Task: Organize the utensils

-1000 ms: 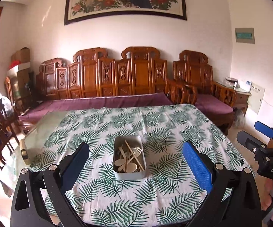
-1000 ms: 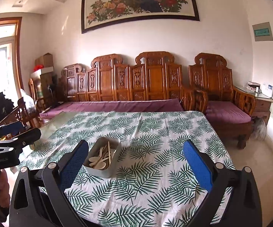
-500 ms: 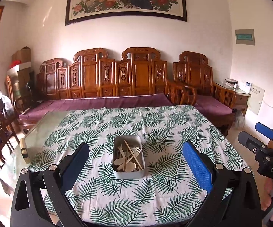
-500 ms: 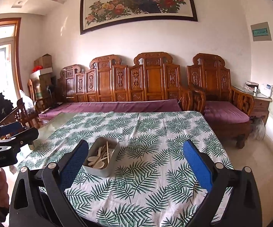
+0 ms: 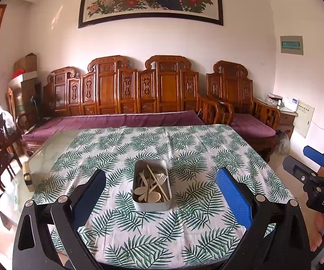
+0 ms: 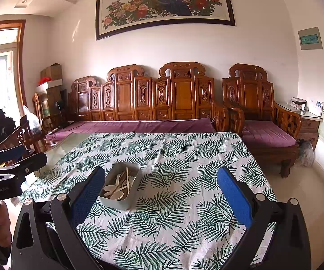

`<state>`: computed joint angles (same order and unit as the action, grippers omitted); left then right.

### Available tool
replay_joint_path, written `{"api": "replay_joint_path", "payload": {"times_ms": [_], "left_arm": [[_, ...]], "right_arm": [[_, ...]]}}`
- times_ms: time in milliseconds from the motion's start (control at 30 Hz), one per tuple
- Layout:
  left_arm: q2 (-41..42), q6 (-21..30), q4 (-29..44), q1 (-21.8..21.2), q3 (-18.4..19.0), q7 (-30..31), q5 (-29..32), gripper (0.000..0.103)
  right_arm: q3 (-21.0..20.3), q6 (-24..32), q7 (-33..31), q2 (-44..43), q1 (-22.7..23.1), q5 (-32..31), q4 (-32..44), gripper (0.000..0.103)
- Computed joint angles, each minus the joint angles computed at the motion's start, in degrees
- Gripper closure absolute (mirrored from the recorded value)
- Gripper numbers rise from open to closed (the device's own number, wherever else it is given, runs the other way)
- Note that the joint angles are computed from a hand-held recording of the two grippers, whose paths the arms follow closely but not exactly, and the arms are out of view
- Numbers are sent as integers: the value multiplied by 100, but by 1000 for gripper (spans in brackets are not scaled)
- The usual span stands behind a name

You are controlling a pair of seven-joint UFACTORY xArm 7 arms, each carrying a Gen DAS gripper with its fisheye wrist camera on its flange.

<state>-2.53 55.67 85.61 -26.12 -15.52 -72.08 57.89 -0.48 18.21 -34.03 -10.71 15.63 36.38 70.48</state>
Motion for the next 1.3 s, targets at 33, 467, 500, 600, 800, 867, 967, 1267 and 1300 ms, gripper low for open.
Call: {"api": "replay_joint_path", "payload": {"times_ms": [33,467,500,600,800,867,967,1267,1300], "left_arm": [[-1,6,-2,-1,-1,-10,10,8],[-2,19,-10,-3,-12,-90,45,8],[-2,20,-10,-6,-11,-86,41,8],[-6,14,-16,-6,-9,-98,47,8],[-2,18,-15,-12,-10,-104,48,8],[-4,24,-16,-14,-11,-112,49,8],[0,13,-19,-17,-16,-141,64,8],[5,16,-15,-26,-7,-139,64,8],[5,15,-17,-29,-10,-144,70,8]], "right_arm": [[7,-3,13,4,0,-4,5,3],[16,-31,27,11,1,-25,-4,3],[18,-29,35,12,-1,-32,-3,3],[10,-28,17,13,7,-19,0,3],[8,-58,-24,14,19,19,-40,3],[5,-51,-33,14,20,24,-38,3],[10,-53,-26,15,14,14,-37,3],[13,-75,-31,6,30,26,-79,3],[16,-87,-35,4,37,35,-95,3]]}}
